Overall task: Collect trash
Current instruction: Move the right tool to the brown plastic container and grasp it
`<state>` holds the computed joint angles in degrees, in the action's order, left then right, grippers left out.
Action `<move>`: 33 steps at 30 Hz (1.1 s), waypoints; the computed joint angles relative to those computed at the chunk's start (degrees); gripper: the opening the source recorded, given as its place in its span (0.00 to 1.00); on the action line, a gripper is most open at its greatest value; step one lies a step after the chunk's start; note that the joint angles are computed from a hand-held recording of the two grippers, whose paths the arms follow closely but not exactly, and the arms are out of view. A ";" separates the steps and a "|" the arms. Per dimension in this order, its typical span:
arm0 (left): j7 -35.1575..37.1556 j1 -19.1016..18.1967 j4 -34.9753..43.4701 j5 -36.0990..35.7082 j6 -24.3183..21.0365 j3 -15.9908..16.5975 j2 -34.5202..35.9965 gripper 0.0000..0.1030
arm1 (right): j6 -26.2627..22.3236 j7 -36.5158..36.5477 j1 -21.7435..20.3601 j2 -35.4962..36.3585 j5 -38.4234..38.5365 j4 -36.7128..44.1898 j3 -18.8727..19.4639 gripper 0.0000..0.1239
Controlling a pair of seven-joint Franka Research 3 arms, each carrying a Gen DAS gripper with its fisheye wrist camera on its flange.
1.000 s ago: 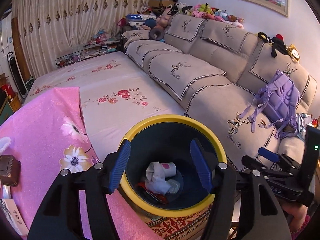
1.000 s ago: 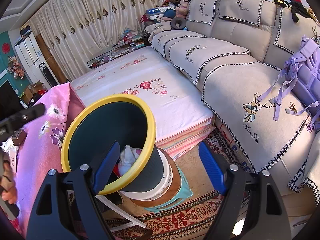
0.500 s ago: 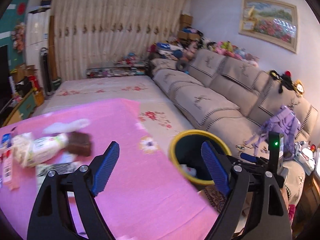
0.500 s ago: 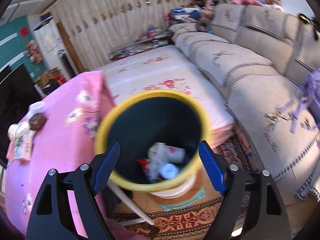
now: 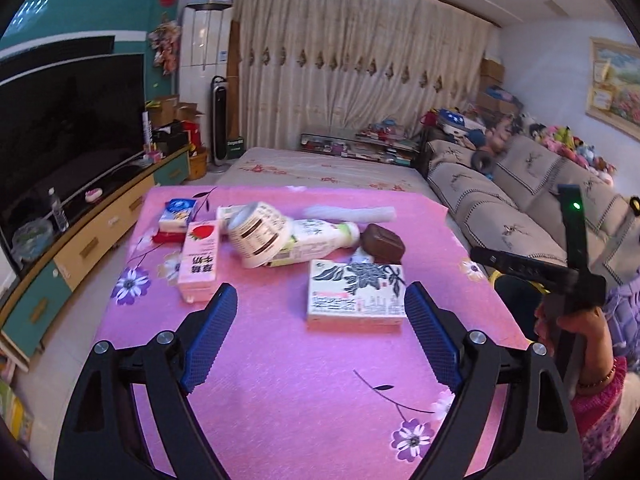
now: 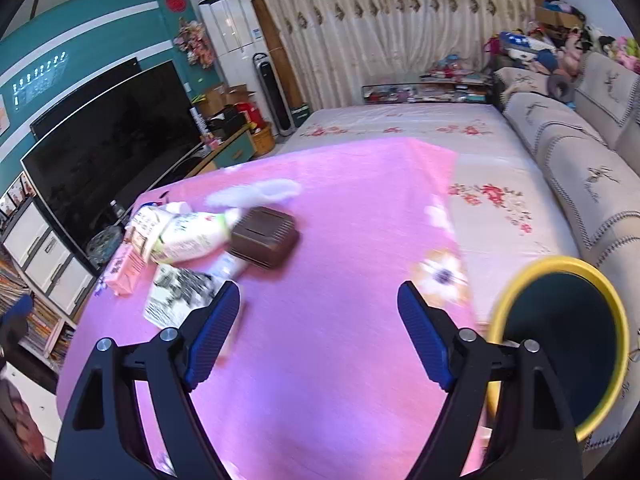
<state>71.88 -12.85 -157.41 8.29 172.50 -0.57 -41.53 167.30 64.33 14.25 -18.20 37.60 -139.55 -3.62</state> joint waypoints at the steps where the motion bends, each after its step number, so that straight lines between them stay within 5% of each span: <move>1: 0.54 -0.47 -0.22 -0.26 0.15 1.14 0.04 0.82 | -0.24 0.15 0.90 1.92 0.55 2.13 0.20 0.62; 7: 2.33 -2.34 0.20 -1.70 0.37 2.64 1.04 0.82 | -1.51 11.64 -1.12 12.47 -8.61 12.31 5.59 0.62; 17: 3.42 -2.79 0.57 -3.37 0.56 3.63 2.76 0.82 | -3.86 26.62 -1.15 21.34 -20.41 20.06 6.03 0.62; 23: 4.11 -3.44 0.55 -4.49 1.04 4.31 3.83 0.82 | -5.34 28.84 -0.96 23.55 -21.27 21.80 5.95 0.62; 27: 4.50 -3.79 0.61 -5.03 1.20 4.37 4.40 0.82 | -5.42 30.07 -0.78 24.06 -21.88 22.11 5.72 0.48; 33: 4.75 -4.06 0.68 -5.46 1.16 4.14 4.77 0.82 | -4.75 25.88 -1.53 21.52 -17.90 19.69 6.23 0.47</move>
<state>76.63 -16.91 -156.73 2.83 173.65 3.57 -36.76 162.55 90.21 12.72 3.32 19.70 -119.86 2.60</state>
